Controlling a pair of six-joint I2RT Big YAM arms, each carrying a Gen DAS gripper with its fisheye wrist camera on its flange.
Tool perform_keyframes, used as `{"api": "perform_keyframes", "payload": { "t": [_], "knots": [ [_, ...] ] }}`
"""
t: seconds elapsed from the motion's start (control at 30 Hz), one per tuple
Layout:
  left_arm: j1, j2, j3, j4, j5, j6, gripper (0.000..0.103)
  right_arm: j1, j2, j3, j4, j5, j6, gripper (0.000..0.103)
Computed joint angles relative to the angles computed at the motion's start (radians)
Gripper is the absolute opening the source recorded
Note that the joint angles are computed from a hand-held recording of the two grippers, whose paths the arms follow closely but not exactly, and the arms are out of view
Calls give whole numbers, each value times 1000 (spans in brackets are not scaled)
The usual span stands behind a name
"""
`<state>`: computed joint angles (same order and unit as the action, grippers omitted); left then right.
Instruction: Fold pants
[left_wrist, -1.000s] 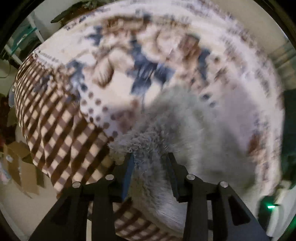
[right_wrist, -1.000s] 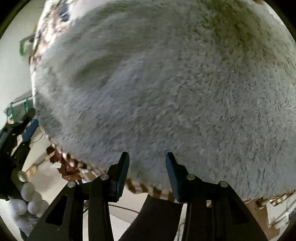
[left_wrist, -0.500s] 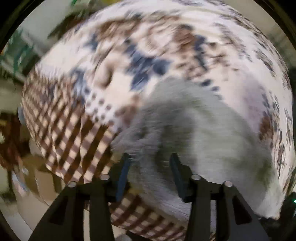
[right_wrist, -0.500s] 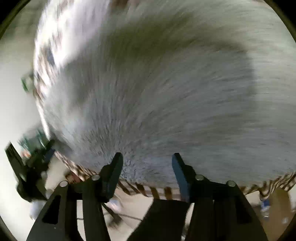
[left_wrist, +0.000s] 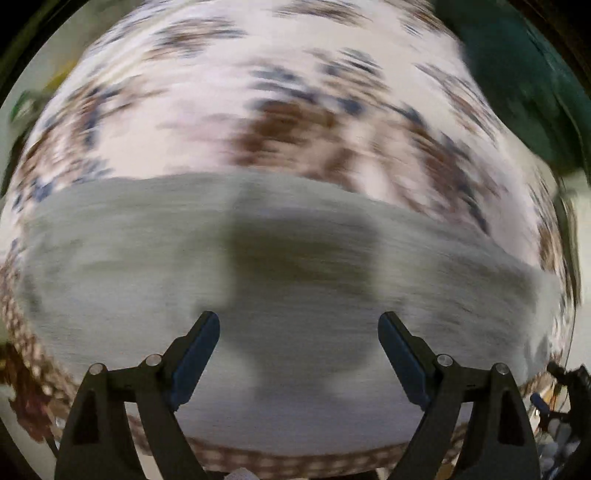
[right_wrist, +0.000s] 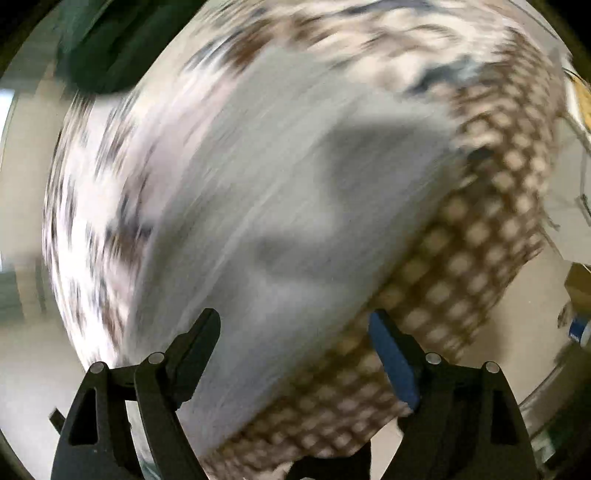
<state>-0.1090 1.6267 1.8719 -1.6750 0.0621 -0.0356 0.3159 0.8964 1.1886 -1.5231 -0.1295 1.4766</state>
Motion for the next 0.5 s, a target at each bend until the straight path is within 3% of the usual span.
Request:
{"api": "perform_keyframes", "payload": {
  "t": [0.07, 0.17, 0.2, 0.27, 0.37, 0.4, 0.43, 0.5],
  "knots": [
    [-94, 16, -8, 14, 0, -47, 88, -186, -83, -62, -33, -44, -142, 85],
    [-211, 86, 22, 35, -13, -97, 88, -375, -147, -157, -13, -133, -259, 85],
    [-243, 117, 43, 42, -19, -102, 88, -395, -164, -188, 9, -161, -255, 85],
    [-289, 172, 74, 51, -63, -107, 88, -534, -195, -248, 29, -244, -352, 85],
    [-329, 285, 145, 30, -157, -119, 89, -586, -221, -308, 59, -297, -380, 85],
    [-329, 316, 169, 27, -172, -134, 97, -589, -228, -327, 69, -294, -374, 85],
    [-328, 331, 185, 31, -179, -145, 102, -535, -229, -344, 109, -295, -314, 85],
    [-325, 360, 230, 30, -187, -153, 102, -529, -239, -369, 134, -308, -306, 85]
  ]
}}
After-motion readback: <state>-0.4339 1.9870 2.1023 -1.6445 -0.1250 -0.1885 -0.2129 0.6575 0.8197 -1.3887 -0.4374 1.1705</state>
